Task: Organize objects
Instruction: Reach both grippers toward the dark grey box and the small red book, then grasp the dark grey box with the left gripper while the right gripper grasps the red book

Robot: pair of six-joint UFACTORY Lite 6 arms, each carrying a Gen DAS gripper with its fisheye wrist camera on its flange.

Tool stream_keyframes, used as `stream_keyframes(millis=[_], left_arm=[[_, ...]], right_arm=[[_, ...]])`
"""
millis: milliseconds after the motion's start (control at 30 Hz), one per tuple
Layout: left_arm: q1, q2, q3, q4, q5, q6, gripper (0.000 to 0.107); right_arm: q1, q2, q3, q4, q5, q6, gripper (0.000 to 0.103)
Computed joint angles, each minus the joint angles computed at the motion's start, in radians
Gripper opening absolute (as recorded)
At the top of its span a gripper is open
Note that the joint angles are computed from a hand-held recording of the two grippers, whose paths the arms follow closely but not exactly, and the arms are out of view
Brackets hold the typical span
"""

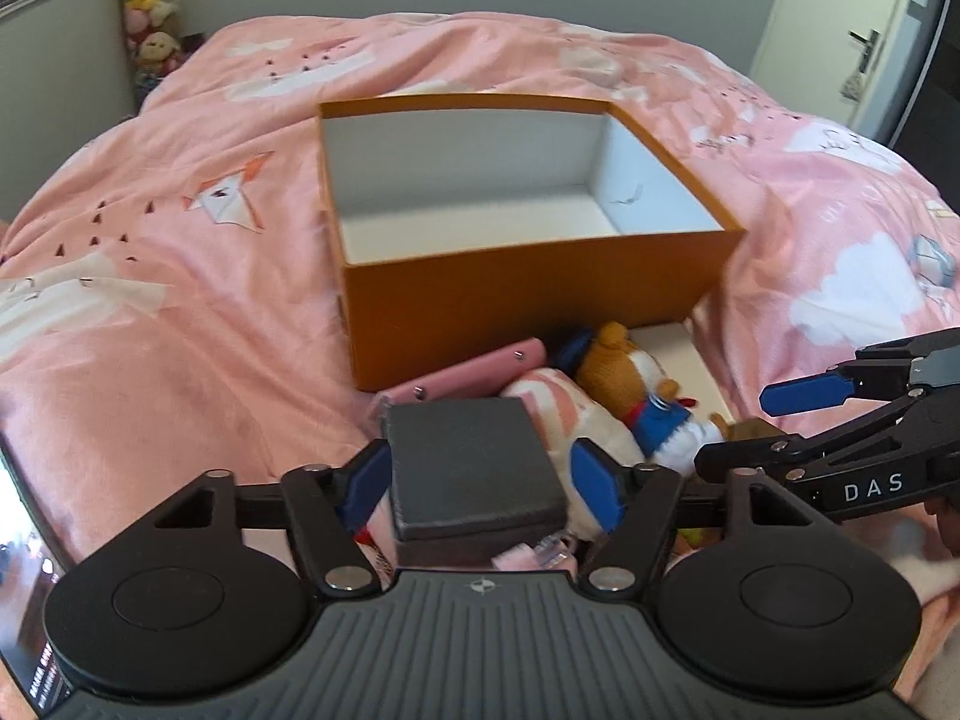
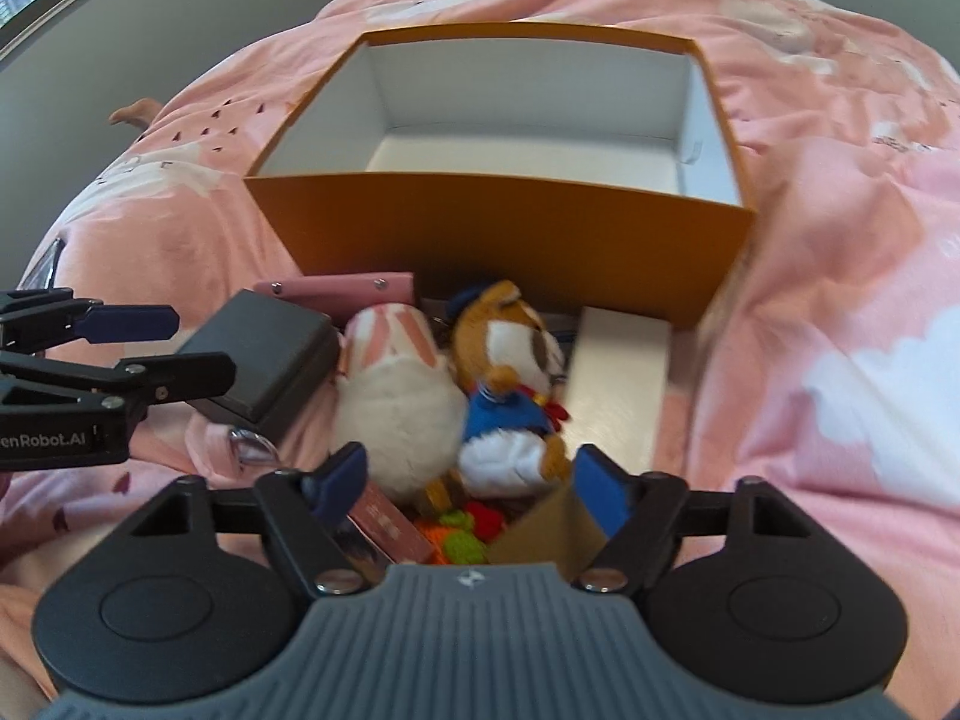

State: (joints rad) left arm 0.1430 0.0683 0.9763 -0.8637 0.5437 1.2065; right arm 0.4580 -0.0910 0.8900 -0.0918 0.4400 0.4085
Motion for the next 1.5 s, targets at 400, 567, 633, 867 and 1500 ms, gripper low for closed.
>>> stream_keyframes(millis=[400,567,633,867,1500], left_arm=[[-0.094,0.086,0.059,0.219,-0.062,-0.220,0.089],[-0.103,0.141,0.103,0.308,-0.049,-0.318,0.092],[-0.102,0.153,0.116,0.311,-0.043,-0.330,0.092],[-0.082,0.176,0.130,0.268,-0.023,-0.308,0.088],[-0.082,0.213,0.149,0.256,-0.021,-0.299,0.095]], right_arm=[[-0.072,0.166,0.128,0.176,-0.018,-0.220,0.073],[-0.128,0.160,0.101,0.232,-0.018,-0.272,0.073],[-0.143,0.154,0.088,0.246,-0.018,-0.283,0.073],[-0.167,0.191,0.116,0.630,0.074,-0.765,0.059],[-0.103,0.549,0.441,0.604,0.338,-0.997,0.044]])
